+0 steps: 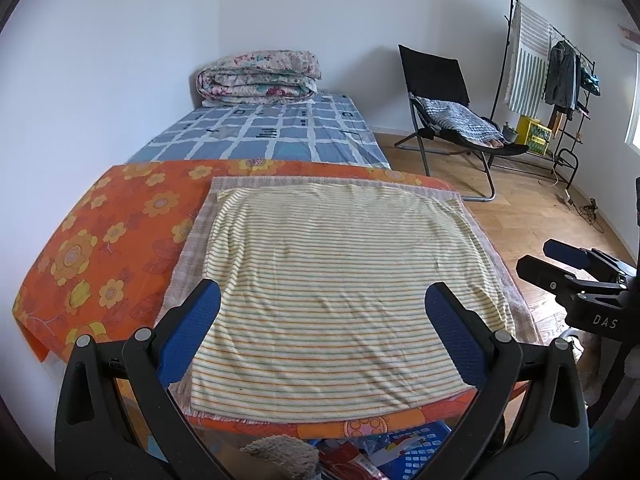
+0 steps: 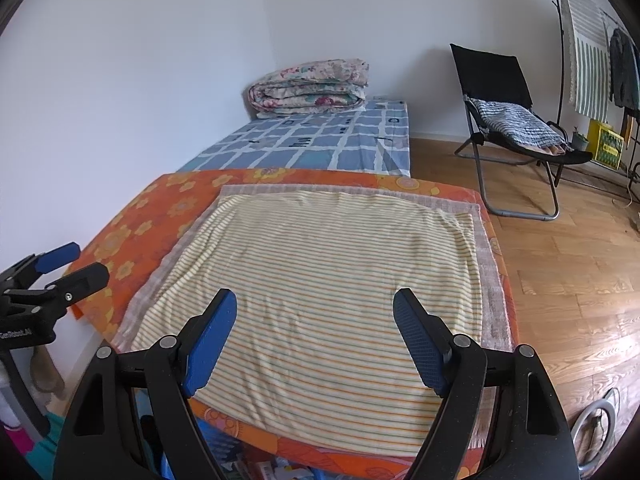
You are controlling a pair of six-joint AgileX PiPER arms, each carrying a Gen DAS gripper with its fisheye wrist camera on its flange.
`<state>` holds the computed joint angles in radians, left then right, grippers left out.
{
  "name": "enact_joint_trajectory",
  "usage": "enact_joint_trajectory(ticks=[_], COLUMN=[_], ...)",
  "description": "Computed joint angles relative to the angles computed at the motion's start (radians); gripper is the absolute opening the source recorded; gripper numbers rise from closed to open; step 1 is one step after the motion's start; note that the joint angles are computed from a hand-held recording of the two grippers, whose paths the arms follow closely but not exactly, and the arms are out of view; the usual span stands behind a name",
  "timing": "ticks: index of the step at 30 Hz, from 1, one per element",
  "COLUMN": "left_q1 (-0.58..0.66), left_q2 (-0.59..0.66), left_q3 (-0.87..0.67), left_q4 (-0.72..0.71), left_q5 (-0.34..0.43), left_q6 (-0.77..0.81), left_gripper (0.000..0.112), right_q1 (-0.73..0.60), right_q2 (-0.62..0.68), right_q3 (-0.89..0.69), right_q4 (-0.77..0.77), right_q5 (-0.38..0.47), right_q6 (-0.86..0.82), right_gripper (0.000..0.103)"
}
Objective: Collect trash
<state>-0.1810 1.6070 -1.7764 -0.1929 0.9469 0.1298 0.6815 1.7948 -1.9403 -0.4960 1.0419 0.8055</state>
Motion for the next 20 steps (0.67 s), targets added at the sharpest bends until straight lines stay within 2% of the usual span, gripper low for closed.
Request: enact_joint_trajectory(ticks=[7,20], left_q1=[0.008,-0.007], left_q2=[0.002,-0.019], left_q3=[-0.011,-0.002], left_q4=[-0.027,0.011], left_q5=[0.029,0.009], left_q6=[-0.007,-0.029], left_gripper=[0.103,0.103], right_q1=[-0.001,0.009], right_q2=[-0.013,-0.010], right_q3=[0.020,0.028], right_q4=[0.000,-0.004], right_q5=[-0.016,-0.012], right_q6=[0.008,-0.004], right_gripper=[0.080,0.080])
